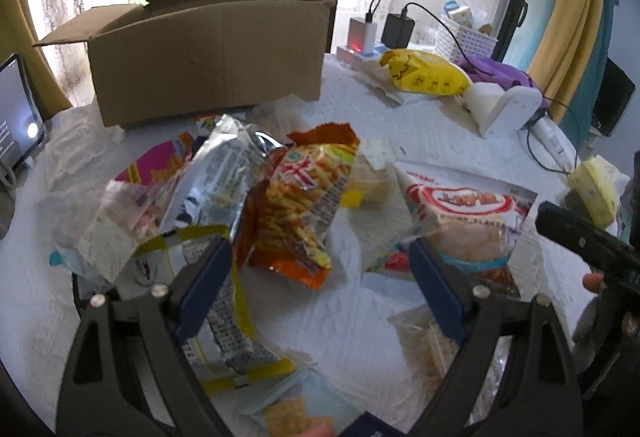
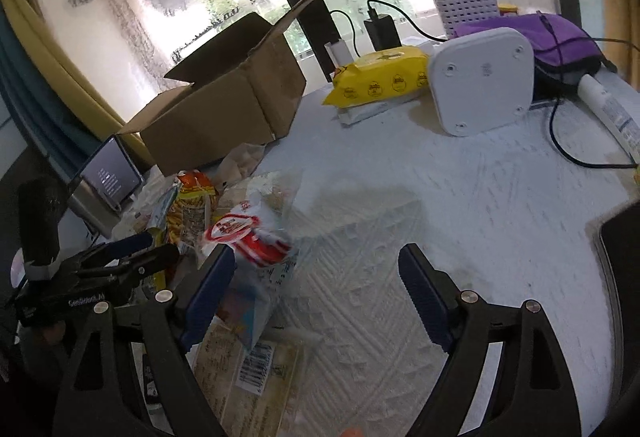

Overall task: Organize snacks
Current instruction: 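Grasp the red-white chip bag with the right tool while the left tool grasps the orange snack bag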

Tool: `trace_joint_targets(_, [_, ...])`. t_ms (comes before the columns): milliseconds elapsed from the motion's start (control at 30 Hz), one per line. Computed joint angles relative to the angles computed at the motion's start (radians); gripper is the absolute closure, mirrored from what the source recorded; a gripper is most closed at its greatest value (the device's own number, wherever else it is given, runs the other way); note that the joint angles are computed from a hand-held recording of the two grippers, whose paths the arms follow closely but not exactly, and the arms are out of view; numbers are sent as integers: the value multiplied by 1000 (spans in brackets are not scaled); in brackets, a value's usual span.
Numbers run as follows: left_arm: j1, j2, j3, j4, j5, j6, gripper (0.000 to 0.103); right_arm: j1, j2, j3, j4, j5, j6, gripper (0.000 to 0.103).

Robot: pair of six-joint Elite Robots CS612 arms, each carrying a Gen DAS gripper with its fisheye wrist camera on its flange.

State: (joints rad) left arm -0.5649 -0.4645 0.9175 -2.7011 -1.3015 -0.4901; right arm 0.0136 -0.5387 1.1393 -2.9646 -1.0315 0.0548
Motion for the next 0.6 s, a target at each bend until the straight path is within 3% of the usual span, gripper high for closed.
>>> trace_joint_targets(200, [2, 6, -7, 0, -5, 3, 12, 11, 3, 0, 22, 56, -19, 17])
trace_joint_targets(500, [3, 22, -34, 16, -2, 68, 13, 40, 44, -89, 172, 87, -66, 17])
trace_joint_targets(533, [4, 26, -42, 18, 2, 74, 13, 41, 47, -97, 182, 85, -65, 19])
trace_joint_targets(600, [5, 34, -55, 23, 6, 86, 13, 39, 52, -106, 197, 111, -65, 50])
